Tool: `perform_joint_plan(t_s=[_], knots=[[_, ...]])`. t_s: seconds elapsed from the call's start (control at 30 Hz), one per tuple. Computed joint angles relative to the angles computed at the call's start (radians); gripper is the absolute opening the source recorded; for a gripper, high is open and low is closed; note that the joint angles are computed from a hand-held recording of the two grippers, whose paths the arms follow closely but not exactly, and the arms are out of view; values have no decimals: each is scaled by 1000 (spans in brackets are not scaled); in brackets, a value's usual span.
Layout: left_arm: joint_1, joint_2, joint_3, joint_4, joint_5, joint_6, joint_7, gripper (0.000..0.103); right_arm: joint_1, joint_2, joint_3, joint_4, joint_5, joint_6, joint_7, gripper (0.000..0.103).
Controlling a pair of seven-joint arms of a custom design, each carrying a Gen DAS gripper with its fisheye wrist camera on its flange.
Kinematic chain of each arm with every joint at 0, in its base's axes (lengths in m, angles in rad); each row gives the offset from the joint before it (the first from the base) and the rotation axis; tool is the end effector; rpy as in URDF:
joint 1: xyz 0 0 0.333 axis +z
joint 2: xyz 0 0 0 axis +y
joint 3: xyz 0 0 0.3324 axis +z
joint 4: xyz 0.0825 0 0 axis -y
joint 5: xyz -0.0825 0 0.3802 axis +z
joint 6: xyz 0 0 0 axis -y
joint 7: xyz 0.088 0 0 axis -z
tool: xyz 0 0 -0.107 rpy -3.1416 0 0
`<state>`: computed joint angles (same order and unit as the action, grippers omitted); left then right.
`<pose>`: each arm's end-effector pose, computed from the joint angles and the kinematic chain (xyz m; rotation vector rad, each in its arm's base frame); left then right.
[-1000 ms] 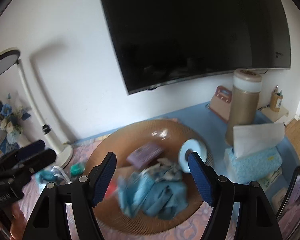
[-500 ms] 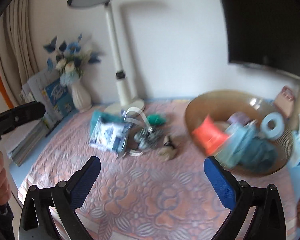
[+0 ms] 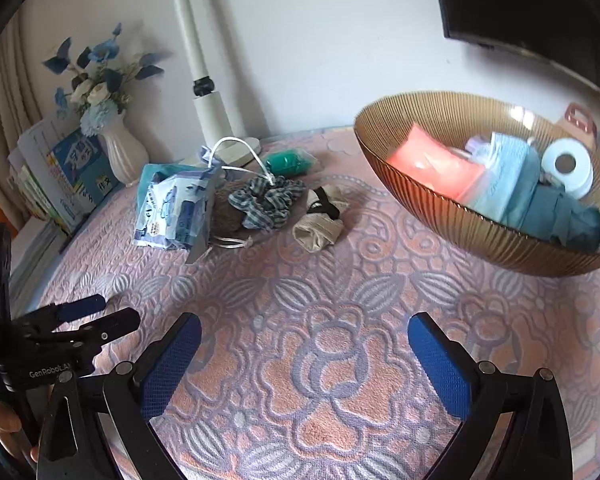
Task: Organize soft objects
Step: 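Move both open grippers back toward the Dafi packet and beige pouch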
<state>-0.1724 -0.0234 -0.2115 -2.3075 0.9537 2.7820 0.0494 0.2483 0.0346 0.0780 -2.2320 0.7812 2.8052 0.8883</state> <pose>0.4798 -0.2335 0.4142 -2.0950 1.5267 -0.7139 0.5415 0.1475 0.4246 -2.0225 1.4413 -0.2033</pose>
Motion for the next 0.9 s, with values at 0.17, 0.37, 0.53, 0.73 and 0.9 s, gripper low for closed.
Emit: perform_joint_plan(t_s=[0.17, 0.37, 0.53, 0.73, 0.9], knots=[[20, -29, 7, -46, 7, 70, -53, 92, -9, 13, -5, 16, -50, -39, 70, 103], [48, -41, -1, -73, 7, 127, -70, 100, 1, 6, 0, -5, -127, 8, 116, 103], [45, -22, -5, -52, -22, 104, -31, 101, 9, 7, 1, -16, -240, 36, 193, 103], [42, -9, 1, -42, -29, 112, -17, 102, 8, 10, 3, -17, -276, 44, 223, 103], [40, -12, 5, -46, -28, 116, -19, 102, 3, 18, 5, -6, -274, 21, 216, 103]])
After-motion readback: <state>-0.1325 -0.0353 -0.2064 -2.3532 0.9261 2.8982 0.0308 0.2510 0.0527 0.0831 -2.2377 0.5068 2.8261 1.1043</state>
